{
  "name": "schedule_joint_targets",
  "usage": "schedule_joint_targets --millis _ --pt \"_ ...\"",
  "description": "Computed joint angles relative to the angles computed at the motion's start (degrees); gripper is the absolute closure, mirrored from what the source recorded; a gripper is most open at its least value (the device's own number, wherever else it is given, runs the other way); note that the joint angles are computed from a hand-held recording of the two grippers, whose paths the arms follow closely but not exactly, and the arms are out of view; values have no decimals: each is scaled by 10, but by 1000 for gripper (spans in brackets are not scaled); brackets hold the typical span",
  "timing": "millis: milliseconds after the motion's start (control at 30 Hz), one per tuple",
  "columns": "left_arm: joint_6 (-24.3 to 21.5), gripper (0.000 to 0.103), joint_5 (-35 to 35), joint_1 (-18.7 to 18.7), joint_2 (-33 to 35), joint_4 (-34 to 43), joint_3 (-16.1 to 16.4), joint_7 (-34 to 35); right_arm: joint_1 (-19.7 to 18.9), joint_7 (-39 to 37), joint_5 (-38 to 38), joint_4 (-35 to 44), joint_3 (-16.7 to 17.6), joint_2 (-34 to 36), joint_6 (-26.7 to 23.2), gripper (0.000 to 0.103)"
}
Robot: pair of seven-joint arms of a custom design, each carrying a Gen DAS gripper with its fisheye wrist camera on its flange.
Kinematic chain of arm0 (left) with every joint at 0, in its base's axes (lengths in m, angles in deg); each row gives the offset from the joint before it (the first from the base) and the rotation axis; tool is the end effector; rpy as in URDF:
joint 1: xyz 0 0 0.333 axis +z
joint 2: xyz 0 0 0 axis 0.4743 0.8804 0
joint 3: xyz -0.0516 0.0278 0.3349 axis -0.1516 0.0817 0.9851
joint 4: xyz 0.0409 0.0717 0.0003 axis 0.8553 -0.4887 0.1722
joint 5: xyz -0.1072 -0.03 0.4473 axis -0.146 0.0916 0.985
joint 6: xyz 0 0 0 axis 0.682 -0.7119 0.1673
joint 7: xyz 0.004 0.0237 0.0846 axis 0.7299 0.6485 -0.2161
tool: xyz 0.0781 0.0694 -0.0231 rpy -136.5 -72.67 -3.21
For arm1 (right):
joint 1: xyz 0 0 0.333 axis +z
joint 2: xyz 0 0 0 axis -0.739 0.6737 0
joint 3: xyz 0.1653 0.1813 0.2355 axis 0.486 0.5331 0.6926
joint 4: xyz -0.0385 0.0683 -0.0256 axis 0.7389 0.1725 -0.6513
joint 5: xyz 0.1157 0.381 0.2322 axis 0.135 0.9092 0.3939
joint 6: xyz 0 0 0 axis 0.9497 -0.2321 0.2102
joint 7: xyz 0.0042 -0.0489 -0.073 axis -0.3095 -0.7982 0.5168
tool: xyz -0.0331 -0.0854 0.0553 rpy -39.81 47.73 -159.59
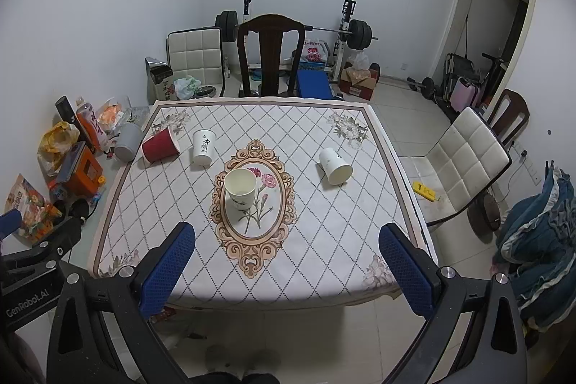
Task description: Flip cup upright
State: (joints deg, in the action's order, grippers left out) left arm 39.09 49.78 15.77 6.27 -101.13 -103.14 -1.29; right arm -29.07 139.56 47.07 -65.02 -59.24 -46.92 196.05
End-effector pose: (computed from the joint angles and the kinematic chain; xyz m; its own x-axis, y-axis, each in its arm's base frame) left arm 0.5809 -0.2636 0.6255 0.5389 -0.8423 -0.0098 -0.6802 -0.4283 -0.5948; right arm 0.6177 0.2738 0.6639 0.3669 -0.9204 0.1354 -0.6571 -0.3595 -0.6625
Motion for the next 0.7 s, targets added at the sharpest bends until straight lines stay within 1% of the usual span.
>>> schedule_joint_targets --millis 300,700 --pt "5 0 -5 2 -9 -9 -2 3 2 6 -1 2 2 -3 -11 0" --pt "3 0 -3 2 -5 -5 -3 0 2 4 0 0 2 -4 -9 0"
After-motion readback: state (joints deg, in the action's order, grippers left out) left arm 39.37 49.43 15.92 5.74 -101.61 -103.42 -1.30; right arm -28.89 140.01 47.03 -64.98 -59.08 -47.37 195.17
